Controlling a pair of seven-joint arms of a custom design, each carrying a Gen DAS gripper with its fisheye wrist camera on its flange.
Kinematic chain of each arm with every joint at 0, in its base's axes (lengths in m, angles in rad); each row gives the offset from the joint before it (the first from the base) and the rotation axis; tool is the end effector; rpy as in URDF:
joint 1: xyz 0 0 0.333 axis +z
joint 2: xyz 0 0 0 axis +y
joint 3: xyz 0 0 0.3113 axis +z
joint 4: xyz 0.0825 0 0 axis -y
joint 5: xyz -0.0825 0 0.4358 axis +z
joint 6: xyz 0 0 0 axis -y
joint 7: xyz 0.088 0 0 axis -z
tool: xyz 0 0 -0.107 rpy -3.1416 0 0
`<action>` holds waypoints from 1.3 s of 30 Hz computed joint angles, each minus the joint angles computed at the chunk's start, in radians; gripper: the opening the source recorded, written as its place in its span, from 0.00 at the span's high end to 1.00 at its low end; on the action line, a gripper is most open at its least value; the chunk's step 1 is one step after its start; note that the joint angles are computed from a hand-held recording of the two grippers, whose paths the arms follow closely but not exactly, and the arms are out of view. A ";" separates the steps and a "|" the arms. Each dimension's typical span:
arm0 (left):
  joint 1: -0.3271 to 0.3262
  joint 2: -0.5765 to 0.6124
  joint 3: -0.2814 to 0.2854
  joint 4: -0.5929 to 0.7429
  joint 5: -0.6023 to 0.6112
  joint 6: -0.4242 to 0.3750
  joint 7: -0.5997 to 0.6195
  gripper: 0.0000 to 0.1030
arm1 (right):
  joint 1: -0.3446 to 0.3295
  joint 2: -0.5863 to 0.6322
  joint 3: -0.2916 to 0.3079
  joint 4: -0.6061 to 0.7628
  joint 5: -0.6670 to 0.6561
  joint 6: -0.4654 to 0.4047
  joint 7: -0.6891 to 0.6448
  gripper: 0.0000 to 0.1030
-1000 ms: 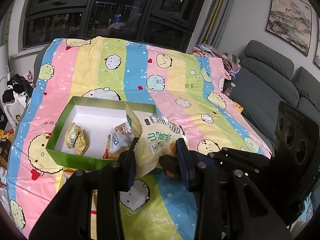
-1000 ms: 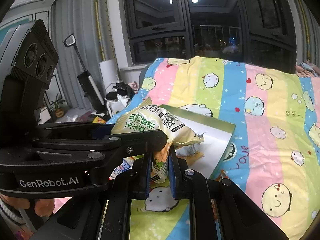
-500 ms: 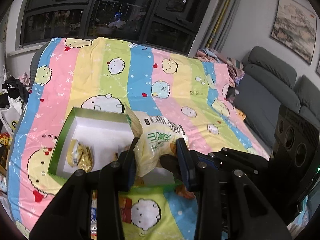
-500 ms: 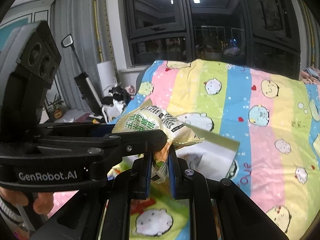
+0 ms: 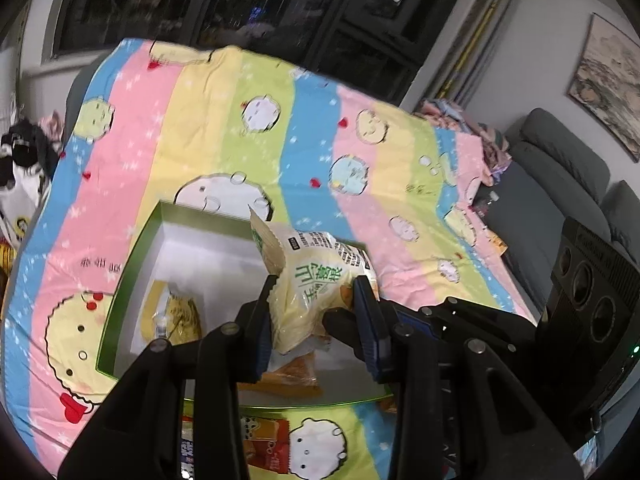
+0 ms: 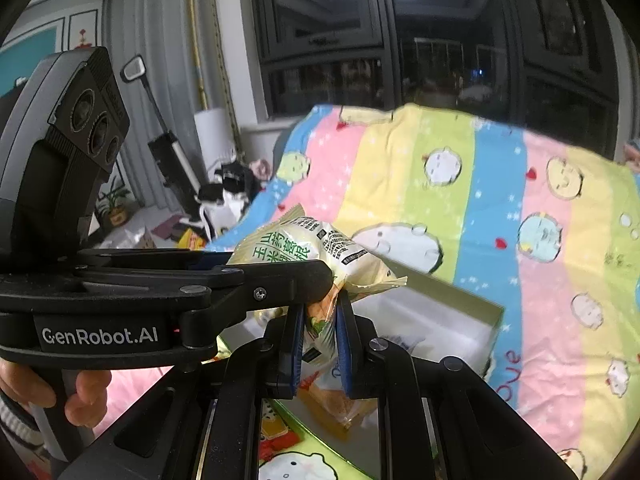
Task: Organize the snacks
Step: 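Lower the corn snack bag into the green box and open the right gripper, then withdraw the open right gripper from the box toward the pile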
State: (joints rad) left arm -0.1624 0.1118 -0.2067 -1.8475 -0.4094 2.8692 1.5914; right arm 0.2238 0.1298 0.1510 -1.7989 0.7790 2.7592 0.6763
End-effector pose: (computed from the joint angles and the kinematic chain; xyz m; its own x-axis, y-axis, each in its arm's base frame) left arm 0.6513 -0.2219 0.5450 -0.2010 -0.9050 0.3750 -0.6828 -0.1451 -0.7161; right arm 0.6574 0.2219 0.5375 0.6261 -0.7782 -0.0497 -0.4682 -0.3243 -0.8220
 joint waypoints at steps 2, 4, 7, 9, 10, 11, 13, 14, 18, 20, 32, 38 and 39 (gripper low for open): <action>0.001 0.016 0.006 0.008 0.012 -0.016 -0.016 0.65 | 0.003 0.026 -0.004 0.020 -0.036 -0.017 0.034 0.84; 0.009 0.033 0.005 0.017 -0.002 -0.036 -0.014 0.65 | 0.002 0.050 -0.004 0.038 -0.071 -0.036 0.070 0.84; 0.023 0.056 -0.001 0.034 -0.038 -0.064 0.002 0.65 | -0.004 0.080 0.002 0.063 -0.121 -0.056 0.113 0.84; 0.027 0.069 0.001 0.044 -0.044 -0.080 -0.001 0.65 | -0.014 0.097 0.012 0.077 -0.130 -0.069 0.120 0.84; 0.027 0.076 0.005 0.048 -0.035 -0.090 -0.014 0.65 | -0.016 0.109 0.013 0.088 -0.146 -0.081 0.138 0.84; 0.026 0.080 0.006 0.052 -0.030 -0.094 -0.021 0.65 | -0.017 0.120 0.014 0.097 -0.162 -0.086 0.151 0.84; 0.026 0.087 0.010 0.052 -0.016 -0.104 -0.038 0.65 | -0.015 0.135 0.015 0.106 -0.204 -0.090 0.182 0.84; 0.026 0.090 0.011 0.052 -0.012 -0.107 -0.045 0.65 | -0.013 0.141 0.015 0.109 -0.228 -0.092 0.199 0.84; 0.031 0.096 0.010 0.052 -0.008 -0.117 -0.054 0.65 | -0.013 0.156 0.019 0.117 -0.294 -0.098 0.247 0.84; 0.033 0.100 0.009 0.054 -0.007 -0.124 -0.055 0.65 | -0.014 0.161 0.021 0.120 -0.324 -0.100 0.266 0.84; 0.024 0.120 0.019 0.070 0.033 -0.146 -0.118 0.57 | -0.017 0.172 0.021 0.134 -0.407 -0.126 0.358 0.84; 0.008 0.102 0.033 0.048 0.110 -0.123 -0.181 0.39 | -0.028 0.138 0.034 0.093 -0.387 -0.095 0.333 0.84; 0.008 0.094 0.033 0.040 0.117 -0.115 -0.184 0.38 | -0.029 0.131 0.035 0.085 -0.379 -0.091 0.330 0.84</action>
